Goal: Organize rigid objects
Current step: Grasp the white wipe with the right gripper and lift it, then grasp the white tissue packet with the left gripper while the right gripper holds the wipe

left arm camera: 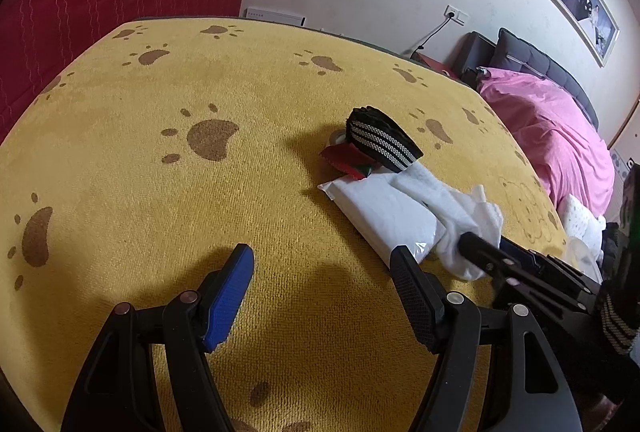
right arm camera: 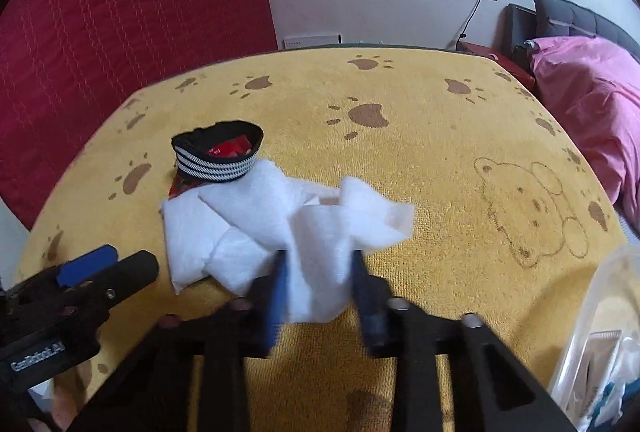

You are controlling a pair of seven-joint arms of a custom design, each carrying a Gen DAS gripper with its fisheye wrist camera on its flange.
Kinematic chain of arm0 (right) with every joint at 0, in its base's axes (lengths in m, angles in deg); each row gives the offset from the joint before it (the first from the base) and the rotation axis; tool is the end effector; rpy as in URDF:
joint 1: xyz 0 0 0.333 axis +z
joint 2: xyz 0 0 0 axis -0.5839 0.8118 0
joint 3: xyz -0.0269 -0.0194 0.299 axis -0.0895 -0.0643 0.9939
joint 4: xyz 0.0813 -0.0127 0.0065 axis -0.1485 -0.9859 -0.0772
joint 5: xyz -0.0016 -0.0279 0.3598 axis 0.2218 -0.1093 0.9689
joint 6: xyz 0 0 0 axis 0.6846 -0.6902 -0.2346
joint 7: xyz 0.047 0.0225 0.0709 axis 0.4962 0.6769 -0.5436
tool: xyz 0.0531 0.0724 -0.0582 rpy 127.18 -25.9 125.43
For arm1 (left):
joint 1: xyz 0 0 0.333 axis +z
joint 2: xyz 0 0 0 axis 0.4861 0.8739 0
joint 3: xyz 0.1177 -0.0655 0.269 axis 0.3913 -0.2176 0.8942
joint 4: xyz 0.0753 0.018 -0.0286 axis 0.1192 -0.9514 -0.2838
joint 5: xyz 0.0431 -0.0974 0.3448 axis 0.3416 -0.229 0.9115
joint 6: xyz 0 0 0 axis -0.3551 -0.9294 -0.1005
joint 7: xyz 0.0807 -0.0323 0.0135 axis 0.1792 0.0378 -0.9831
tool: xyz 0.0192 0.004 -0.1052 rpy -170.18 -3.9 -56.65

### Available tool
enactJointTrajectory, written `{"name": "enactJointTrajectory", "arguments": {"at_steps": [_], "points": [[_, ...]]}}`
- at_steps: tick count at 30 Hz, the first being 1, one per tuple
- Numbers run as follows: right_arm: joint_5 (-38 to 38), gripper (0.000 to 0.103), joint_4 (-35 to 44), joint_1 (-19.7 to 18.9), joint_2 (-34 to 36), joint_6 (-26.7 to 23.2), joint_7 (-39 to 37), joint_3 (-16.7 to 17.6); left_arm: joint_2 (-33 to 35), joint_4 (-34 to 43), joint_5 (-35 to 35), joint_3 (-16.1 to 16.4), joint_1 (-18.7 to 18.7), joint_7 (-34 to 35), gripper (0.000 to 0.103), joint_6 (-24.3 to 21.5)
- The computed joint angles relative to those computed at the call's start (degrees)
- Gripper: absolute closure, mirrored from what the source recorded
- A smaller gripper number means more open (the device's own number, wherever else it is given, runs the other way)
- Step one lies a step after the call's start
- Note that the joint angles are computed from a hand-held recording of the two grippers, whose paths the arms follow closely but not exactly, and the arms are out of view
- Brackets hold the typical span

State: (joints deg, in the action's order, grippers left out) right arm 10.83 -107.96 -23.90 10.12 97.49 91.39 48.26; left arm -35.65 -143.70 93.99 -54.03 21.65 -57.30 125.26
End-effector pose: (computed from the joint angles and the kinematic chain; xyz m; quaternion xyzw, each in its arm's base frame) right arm 0.5280 0.1083 0.3947 -0.8175 0.4368 -0.1106 0.3586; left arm 0.4146 -0.2095 0.3932 -0.8194 0.4370 -0.2895 0.2320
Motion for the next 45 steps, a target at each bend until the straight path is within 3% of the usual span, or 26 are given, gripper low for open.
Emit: {"name": "enactJointTrajectory", "arguments": {"at_steps": [16,22,23,24,25,26,31,34,37,39,41,45], "points": [[6.18,0.088,-2.90,-2.68,-5.72,-8.78,-2.80,-3.52,0.65,0.69,-0.70,0.03,-0.63,0.78,0.029,-1.05],[4.57,0.086,-2.50,-2.61,-4.51,-9.18,-1.78,-3.77,0.72,0.85,-1.68,0.23,-0.75,1.80,0.029,-0.74],[4.09,0.079,-2.51,-2.68,-4.42,-9.07,-1.18,-3.73,0.66,0.83,-1.84,0.23,-0.75,2.01,0.029,-0.66],[3.76,0.060,-2.19,-2.64,-3.89,-8.52,-0.24,-3.59,0.64,0.89,-2.19,0.21,-0.81,2.45,0.029,-0.71],[4.63,0.050,-1.84,-2.75,-3.50,-8.64,-0.23,-3.58,0.65,1.02,-2.52,0.16,-0.86,2.94,0.029,-0.90],[5.55,0.033,-1.71,-2.94,-3.38,-9.04,-0.44,-3.62,0.65,1.11,-2.74,0.11,-0.91,3.36,0.029,-1.05],[3.99,0.031,0.63,-3.29,-1.19,-10.06,2.65,-3.07,1.91,2.55,-4.58,0.30,-1.11,6.72,0.029,-1.08],[2.71,0.037,0.74,-3.02,-0.73,-9.91,1.88,-2.34,3.14,4.10,-4.70,0.29,-1.36,7.92,0.029,-1.97],[-0.09,0.059,-0.23,-2.27,-0.53,-7.26,1.90,-1.64,4.69,5.57,-4.83,0.69,-1.74,8.96,0.029,-1.97],[1.50,0.075,-1.83,-1.57,-1.31,-2.94,-1.47,-1.01,5.46,6.29,-4.51,1.07,-1.89,9.27,0.028,-1.57],[2.01,0.088,-2.55,-1.43,-1.96,-2.01,-1.97,-1.16,6.20,7.10,-4.34,1.30,-2.16,9.35,0.024,-1.88],[7.58,0.095,-4.43,-1.15,-4.64,0.78,-6.55,-1.70,7.23,7.94,-4.10,1.94,-2.49,9.24,0.021,-1.14]]}}
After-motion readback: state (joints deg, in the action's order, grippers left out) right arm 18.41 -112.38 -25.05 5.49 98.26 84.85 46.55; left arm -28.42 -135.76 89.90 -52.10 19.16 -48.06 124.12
